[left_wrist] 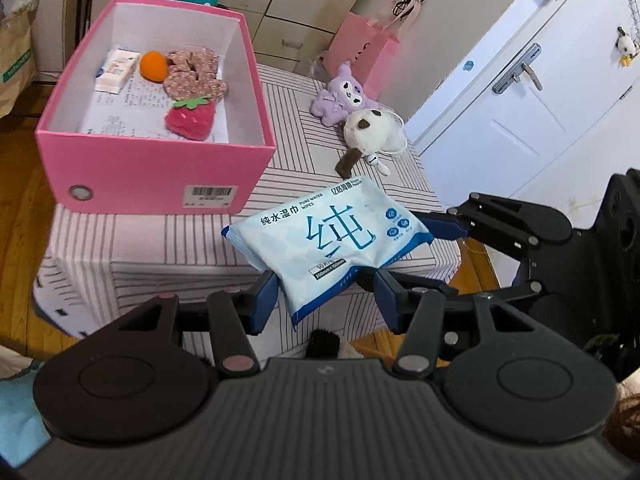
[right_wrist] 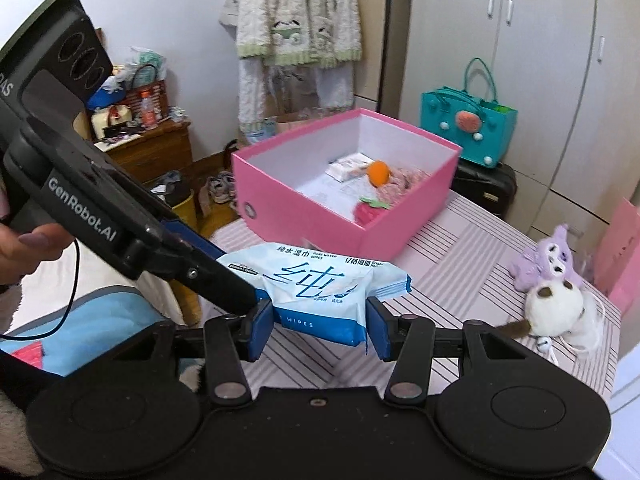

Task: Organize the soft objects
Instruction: 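Lift the wipes pack with the left tool and carry it over the pink box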

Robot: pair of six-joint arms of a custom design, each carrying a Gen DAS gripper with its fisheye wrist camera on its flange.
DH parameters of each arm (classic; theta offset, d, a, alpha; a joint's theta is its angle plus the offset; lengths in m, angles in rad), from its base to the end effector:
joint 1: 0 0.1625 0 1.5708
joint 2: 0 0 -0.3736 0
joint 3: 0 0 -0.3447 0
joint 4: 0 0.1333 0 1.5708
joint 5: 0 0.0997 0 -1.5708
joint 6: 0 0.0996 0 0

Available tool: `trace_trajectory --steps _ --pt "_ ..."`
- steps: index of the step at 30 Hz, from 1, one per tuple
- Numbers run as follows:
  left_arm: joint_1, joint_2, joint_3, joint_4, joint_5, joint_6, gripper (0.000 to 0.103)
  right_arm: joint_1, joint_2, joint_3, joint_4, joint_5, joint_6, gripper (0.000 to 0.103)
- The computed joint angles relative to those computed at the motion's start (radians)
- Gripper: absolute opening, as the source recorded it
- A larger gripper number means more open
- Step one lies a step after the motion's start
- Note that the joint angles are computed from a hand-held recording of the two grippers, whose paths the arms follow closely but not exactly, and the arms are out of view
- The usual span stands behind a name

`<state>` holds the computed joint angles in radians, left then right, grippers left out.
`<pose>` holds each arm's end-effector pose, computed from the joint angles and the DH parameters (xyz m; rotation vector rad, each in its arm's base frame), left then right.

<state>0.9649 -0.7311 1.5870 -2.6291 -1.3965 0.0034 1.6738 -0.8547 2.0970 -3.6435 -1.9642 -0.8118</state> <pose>-0.2302 -0.5966 0.0756 0.8783 2.8824 -0.3703 0.1452 -0.4792 0.1296 0.8621 -2.2241 0.8181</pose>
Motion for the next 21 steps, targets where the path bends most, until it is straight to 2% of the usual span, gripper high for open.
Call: trace_trajectory --steps 4,7,11,16,21 --pt "-0.003 -0.036 0.026 -0.012 0.011 -0.013 0.052 0.029 -0.007 -0.011 0.024 0.01 -0.001 0.055" --pt "-0.003 -0.045 0.038 -0.076 0.016 -0.009 0.052 0.041 0.008 -0.033 -0.009 0.023 -0.031 0.055" --pt "-0.002 -0.034 0.028 -0.164 0.034 0.034 0.051 0.039 0.02 -0.093 0.003 0.061 -0.042 0.055" --pt "0.017 0.023 -0.065 -0.193 0.05 0.056 0.05 0.014 0.061 -0.205 0.043 0.124 -0.073 0.055" --pt "0.044 0.127 -0.235 -0.165 0.09 0.051 0.05 -0.03 0.122 -0.36 0.133 0.195 -0.076 0.054"
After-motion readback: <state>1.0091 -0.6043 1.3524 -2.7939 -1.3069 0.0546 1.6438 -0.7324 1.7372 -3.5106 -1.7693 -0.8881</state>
